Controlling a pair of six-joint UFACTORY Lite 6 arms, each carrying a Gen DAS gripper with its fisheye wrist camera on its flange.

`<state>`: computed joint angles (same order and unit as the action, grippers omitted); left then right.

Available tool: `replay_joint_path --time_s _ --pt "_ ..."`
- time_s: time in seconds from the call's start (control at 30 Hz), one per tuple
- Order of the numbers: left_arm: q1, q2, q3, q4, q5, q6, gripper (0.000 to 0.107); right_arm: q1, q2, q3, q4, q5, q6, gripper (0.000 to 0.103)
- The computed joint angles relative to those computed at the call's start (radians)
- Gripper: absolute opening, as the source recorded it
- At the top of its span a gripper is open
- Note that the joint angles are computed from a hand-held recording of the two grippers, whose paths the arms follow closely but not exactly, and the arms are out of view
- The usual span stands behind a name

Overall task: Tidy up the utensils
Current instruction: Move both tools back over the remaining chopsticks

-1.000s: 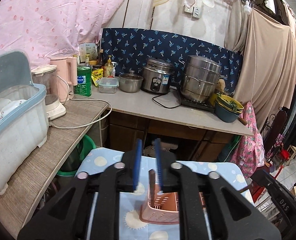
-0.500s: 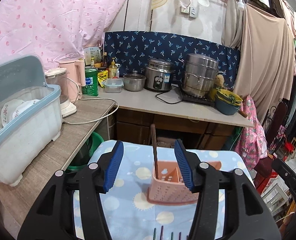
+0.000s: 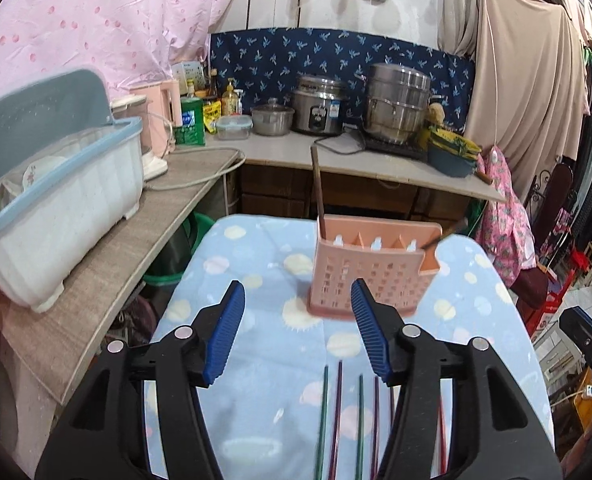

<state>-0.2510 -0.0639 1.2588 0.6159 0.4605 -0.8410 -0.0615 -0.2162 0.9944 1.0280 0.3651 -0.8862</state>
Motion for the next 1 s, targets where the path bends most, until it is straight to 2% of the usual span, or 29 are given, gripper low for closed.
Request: replay_joint_path --time_s 0.27,0.53,0.73,1.0 --pt "-0.001 -0.197 -0.346 -0.003 -0.045 -0.032 0.053 -0.01 -0.18 -0.277 -0.142 -0.011 0.08 0.035" --pt "-0.02 -0.344 -0.593 -0.036 -0.046 -0.044 0.053 -0.02 -0.303 -0.487 -0.179 -0.005 0.084 0.035" --pt "-0.059 -0.403 -0.71 -0.023 -0.04 -0.091 0.053 0.032 -0.389 -0.626 -0.284 -0.04 0.177 0.035" --pt "-0.115 -0.417 -0.796 -0.007 -0.041 -0.141 0.055 0.135 -0.412 -0.724 -0.394 -0.103 0.299 0.035"
